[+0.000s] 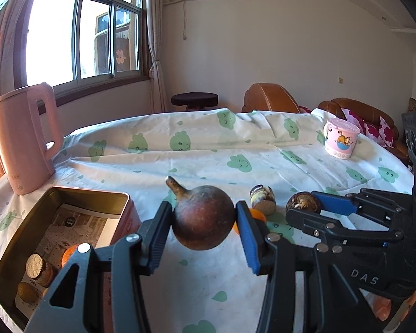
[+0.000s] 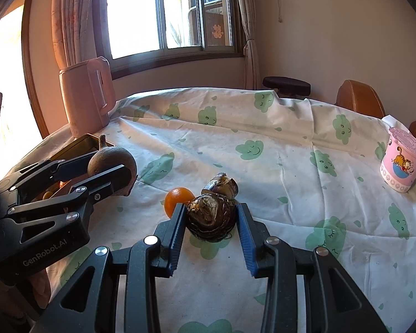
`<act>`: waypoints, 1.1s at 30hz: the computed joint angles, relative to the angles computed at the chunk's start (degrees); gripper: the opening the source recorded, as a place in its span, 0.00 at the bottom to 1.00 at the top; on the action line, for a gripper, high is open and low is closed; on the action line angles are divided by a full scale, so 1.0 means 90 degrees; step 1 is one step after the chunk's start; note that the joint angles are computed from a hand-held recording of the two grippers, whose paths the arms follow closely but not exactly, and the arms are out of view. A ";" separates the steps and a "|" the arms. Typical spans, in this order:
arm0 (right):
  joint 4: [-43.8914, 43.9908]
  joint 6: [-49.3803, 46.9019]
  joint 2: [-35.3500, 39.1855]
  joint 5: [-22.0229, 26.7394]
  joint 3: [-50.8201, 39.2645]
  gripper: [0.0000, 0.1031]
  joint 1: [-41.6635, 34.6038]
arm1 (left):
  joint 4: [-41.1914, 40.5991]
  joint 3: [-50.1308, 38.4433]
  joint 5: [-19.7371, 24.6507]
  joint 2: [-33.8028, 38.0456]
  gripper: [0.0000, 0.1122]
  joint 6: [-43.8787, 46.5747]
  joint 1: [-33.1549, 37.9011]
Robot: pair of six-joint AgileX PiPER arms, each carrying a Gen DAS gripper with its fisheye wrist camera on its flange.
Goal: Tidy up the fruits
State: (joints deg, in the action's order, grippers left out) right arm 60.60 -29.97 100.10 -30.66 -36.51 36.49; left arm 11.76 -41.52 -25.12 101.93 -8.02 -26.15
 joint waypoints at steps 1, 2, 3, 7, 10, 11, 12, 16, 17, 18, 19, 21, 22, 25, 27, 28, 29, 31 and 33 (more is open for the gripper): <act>-0.0022 0.0041 -0.0009 -0.0050 0.0025 0.38 0.0024 | -0.0038 0.0030 -0.0040 -0.0014 0.44 0.0033 -0.0004; -0.0062 0.0091 -0.0015 -0.0092 0.0049 0.38 0.0040 | -0.0054 0.0056 -0.0083 -0.0025 0.44 0.0047 0.0000; -0.0107 0.0136 -0.0029 -0.0123 0.0074 0.38 0.0047 | -0.0080 0.0077 -0.0120 -0.0033 0.44 0.0067 0.0002; -0.0160 0.0209 -0.0047 -0.0255 0.0136 0.38 0.0101 | -0.0220 0.0169 -0.0247 -0.0075 0.44 0.0178 -0.0015; -0.0222 0.0273 -0.0062 -0.0326 0.0178 0.38 0.0112 | -0.0381 0.0237 -0.0352 -0.0100 0.44 0.0311 -0.0030; -0.0251 0.0307 -0.0065 -0.0355 0.0196 0.38 0.0118 | -0.0447 0.0269 -0.0404 -0.0109 0.44 0.0366 -0.0045; -0.0259 0.0332 -0.0078 -0.0393 0.0222 0.38 0.0139 | -0.0494 0.0296 -0.0459 -0.0114 0.44 0.0410 -0.0053; -0.0260 0.0386 -0.0099 -0.0557 0.0285 0.38 0.0226 | -0.0726 0.0437 -0.0678 -0.0169 0.44 0.0609 -0.0091; -0.0252 0.0389 -0.0103 -0.0596 0.0296 0.38 0.0250 | -0.0753 0.0457 -0.0716 -0.0176 0.44 0.0630 -0.0094; -0.0245 0.0390 -0.0104 -0.0632 0.0304 0.38 0.0271 | -0.0769 0.0466 -0.0734 -0.0181 0.44 0.0644 -0.0098; -0.0234 0.0389 -0.0106 -0.0668 0.0313 0.38 0.0292 | -0.0790 0.0479 -0.0758 -0.0182 0.44 0.0660 -0.0104; -0.0228 0.0396 -0.0112 -0.0729 0.0331 0.38 0.0324 | -0.0838 0.0512 -0.0814 -0.0192 0.44 0.0698 -0.0109; -0.0232 0.0411 -0.0119 -0.0766 0.0352 0.38 0.0344 | -0.0849 0.0522 -0.0837 -0.0194 0.44 0.0706 -0.0110; -0.0226 0.0428 -0.0135 -0.0849 0.0389 0.38 0.0391 | -0.0890 0.0586 -0.0937 -0.0222 0.44 0.0739 -0.0114; -0.0229 0.0435 -0.0135 -0.0881 0.0396 0.38 0.0403 | -0.0923 0.0631 -0.1002 -0.0233 0.44 0.0775 -0.0117; -0.0222 0.0436 -0.0137 -0.0900 0.0404 0.38 0.0418 | -0.0953 0.0648 -0.1027 -0.0239 0.44 0.0804 -0.0124; -0.0204 0.0436 -0.0141 -0.0925 0.0414 0.38 0.0441 | -0.0977 0.0664 -0.1051 -0.0247 0.44 0.0832 -0.0131; -0.0196 0.0449 -0.0152 -0.0971 0.0433 0.38 0.0468 | -0.1032 0.0701 -0.1105 -0.0265 0.44 0.0889 -0.0148; -0.0209 0.0479 -0.0167 -0.1022 0.0463 0.38 0.0490 | -0.1082 0.0740 -0.1159 -0.0281 0.44 0.0927 -0.0165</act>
